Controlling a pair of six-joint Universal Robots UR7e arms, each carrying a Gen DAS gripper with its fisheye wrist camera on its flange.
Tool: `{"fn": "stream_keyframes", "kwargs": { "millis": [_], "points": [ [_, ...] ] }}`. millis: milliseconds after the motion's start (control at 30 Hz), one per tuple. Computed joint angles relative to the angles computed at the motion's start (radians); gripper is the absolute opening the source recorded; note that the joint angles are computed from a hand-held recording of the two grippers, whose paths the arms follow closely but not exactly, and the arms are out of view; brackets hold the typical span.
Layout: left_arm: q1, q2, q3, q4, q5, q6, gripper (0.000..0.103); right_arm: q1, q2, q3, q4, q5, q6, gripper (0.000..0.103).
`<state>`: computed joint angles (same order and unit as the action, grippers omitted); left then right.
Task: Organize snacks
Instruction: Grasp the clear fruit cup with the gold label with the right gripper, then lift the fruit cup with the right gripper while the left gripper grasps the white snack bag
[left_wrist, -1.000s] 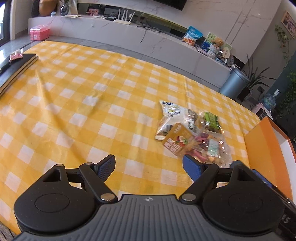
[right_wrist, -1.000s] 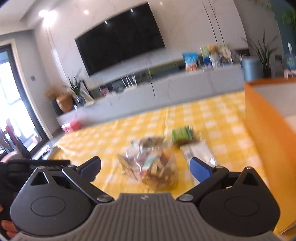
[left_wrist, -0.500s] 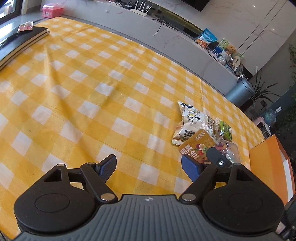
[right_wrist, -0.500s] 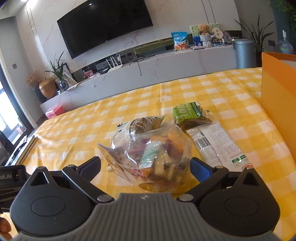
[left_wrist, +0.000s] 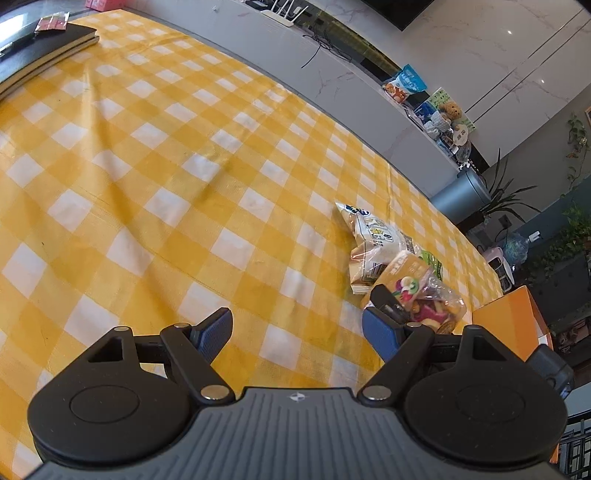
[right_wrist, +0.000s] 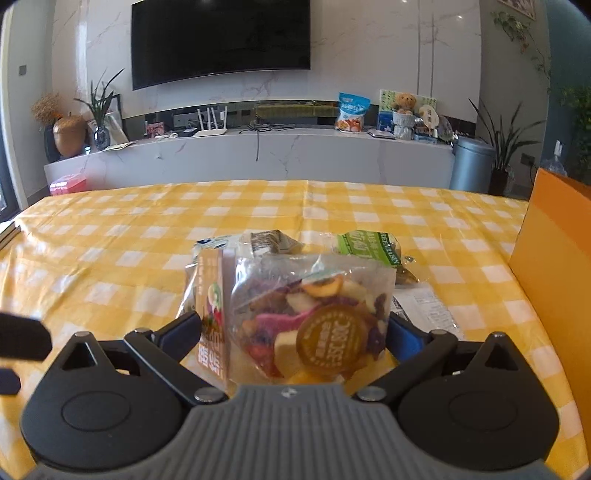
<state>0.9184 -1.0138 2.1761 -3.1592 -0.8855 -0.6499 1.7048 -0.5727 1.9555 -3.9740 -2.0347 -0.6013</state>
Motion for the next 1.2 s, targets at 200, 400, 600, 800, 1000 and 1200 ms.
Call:
{"fn": "stream_keyframes", "kwargs": {
  "millis": [200, 400, 600, 800, 1000, 1200],
  "points": [
    [-0.006, 0.005, -0.004, 0.016, 0.017, 0.008, 0.094, -0.043, -0.028, -0.004, 0.095, 0.040, 0.121, 0.100],
    [-0.016, 0.005, -0.006, 0.040, 0.032, 0.008, 0.094, -0.082, -0.057, 0.023, 0.085, 0.143, 0.169, 0.086],
    [-0.042, -0.005, 0.002, 0.049, 0.065, 0.014, 0.094, -0.090, -0.064, 0.035, 0.060, 0.155, 0.218, 0.077],
    [-0.074, -0.009, -0.001, 0.090, 0.108, 0.017, 0.094, -0.100, -0.083, 0.068, 0.025, 0.197, 0.254, 0.077],
    [-0.118, -0.001, -0.008, 0.130, 0.174, 0.019, 0.094, -0.093, -0.104, 0.091, 0.009, 0.196, 0.258, 0.077],
    [-0.143, -0.001, -0.036, 0.213, 0.188, 0.003, 0.094, -0.100, -0.117, 0.105, -0.027, 0.206, 0.301, 0.077]
  ]
}}
